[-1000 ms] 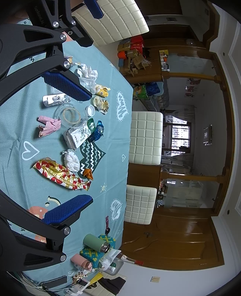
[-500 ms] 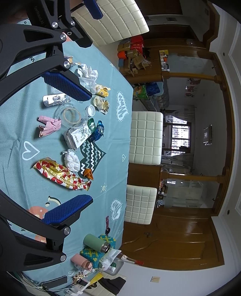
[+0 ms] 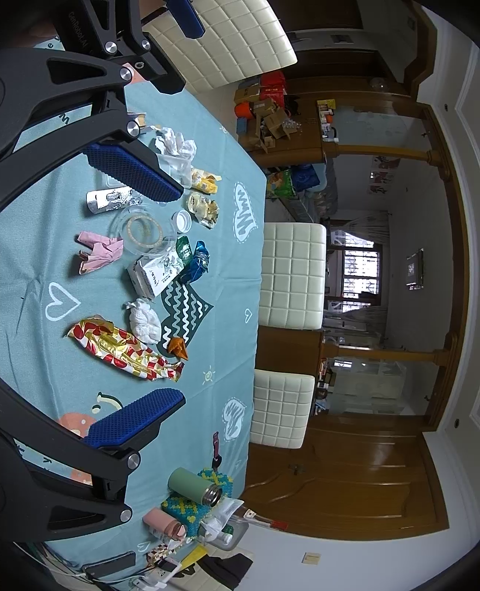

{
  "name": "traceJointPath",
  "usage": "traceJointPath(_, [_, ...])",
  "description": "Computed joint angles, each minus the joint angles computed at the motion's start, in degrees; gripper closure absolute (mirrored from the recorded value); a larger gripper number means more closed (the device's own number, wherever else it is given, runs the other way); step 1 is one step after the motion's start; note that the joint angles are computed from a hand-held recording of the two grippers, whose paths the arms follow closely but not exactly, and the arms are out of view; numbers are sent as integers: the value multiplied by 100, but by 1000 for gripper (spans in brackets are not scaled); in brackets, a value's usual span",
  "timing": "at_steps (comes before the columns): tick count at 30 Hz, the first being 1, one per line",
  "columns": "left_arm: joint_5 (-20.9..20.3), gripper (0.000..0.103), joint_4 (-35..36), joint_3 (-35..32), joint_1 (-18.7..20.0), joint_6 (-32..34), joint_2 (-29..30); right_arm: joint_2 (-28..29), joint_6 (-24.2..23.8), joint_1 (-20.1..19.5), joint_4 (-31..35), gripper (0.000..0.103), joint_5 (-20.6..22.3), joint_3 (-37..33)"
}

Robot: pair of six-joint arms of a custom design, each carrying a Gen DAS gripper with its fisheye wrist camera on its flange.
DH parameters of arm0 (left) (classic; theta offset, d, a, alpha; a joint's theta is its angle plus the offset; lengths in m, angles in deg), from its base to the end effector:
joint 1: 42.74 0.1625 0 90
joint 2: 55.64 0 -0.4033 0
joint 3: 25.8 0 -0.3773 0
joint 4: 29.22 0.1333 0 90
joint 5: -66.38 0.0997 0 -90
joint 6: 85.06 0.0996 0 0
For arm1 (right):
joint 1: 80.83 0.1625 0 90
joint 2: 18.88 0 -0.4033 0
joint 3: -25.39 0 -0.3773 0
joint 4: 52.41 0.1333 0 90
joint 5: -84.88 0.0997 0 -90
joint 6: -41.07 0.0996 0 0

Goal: Collect trash

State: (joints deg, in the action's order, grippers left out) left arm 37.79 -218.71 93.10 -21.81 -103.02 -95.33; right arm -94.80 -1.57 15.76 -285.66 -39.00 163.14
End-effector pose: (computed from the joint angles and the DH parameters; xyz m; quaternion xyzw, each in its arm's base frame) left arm -0.3798 -0.3816 0.0393 0.2840 0.8024 -0.4559 0.2603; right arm 0.1201 -0.3615 0.3073 0.1293 -0.7384 0.5250 0.4031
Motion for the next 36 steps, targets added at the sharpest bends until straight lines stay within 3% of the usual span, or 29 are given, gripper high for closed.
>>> traceJointPath(22, [-109,9,91,-2,56,-91,-27,29,27,-22,27,3,2,-10])
traceJointPath(29, [-183,9,137,-70,146,-88,-13,150,19,-192,-119,3,150,69])
traceJointPath(31, [-303,9,142,-115,221,-69,-1,126,55,-265,3,3,195,31])
traceJointPath(36, [-1073,9,751,-210,715,-493,-109,-288,727,-828,1265,3,595,-44])
